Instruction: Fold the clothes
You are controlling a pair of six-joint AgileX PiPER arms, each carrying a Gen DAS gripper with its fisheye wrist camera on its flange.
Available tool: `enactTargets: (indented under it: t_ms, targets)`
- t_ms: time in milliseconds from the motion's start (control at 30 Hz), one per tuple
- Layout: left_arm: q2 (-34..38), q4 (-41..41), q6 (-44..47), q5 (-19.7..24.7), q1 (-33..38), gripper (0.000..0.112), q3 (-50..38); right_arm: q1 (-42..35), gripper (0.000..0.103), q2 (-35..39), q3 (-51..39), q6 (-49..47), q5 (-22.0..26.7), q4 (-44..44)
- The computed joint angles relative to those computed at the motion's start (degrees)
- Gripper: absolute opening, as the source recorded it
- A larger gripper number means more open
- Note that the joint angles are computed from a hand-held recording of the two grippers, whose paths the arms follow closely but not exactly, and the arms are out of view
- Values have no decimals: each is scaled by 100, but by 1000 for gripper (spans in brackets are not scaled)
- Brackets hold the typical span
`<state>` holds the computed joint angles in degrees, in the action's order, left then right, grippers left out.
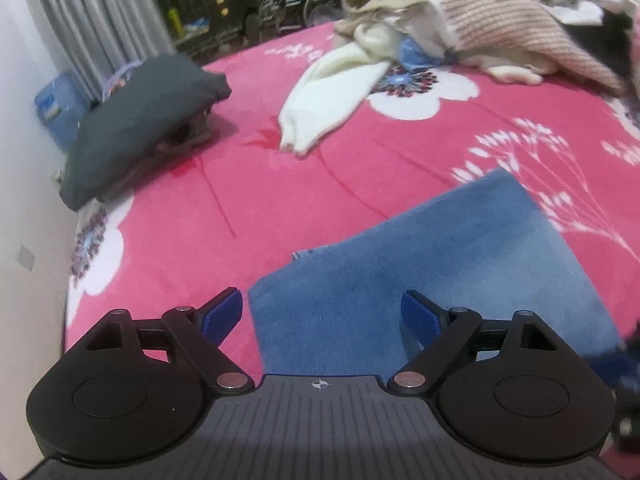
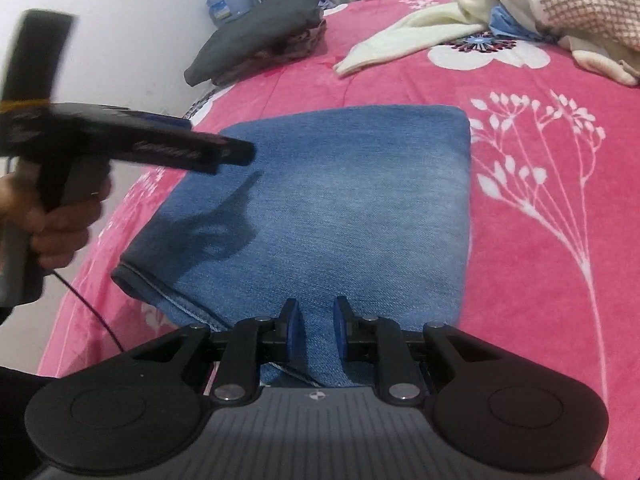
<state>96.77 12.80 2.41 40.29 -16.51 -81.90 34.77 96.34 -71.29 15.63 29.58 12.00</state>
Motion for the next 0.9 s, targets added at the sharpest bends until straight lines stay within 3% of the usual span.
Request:
enactTargets:
  t_ms: [233, 333, 467, 567, 767, 900]
  targets:
    - [-65, 959, -841, -39, -329, 89, 513, 35, 20, -68, 99, 139, -71, -20]
    - [52, 853, -870, 187, -310, 89, 276, 58, 21, -195, 165, 345, -141, -75]
    - [133, 594, -761, 428, -221, 89, 68, 61, 23, -466, 370, -63, -451, 300]
    - [161, 648, -883, 516, -267, 89, 26, 127, 23, -314, 259, -299, -394, 419]
    - [209, 782, -1013, 654, -344, 89, -63, 425, 23, -159, -22, 619, -169, -650]
    - [241, 843, -1077, 734, -377, 89, -124, 294, 23, -327, 189, 168, -548, -96]
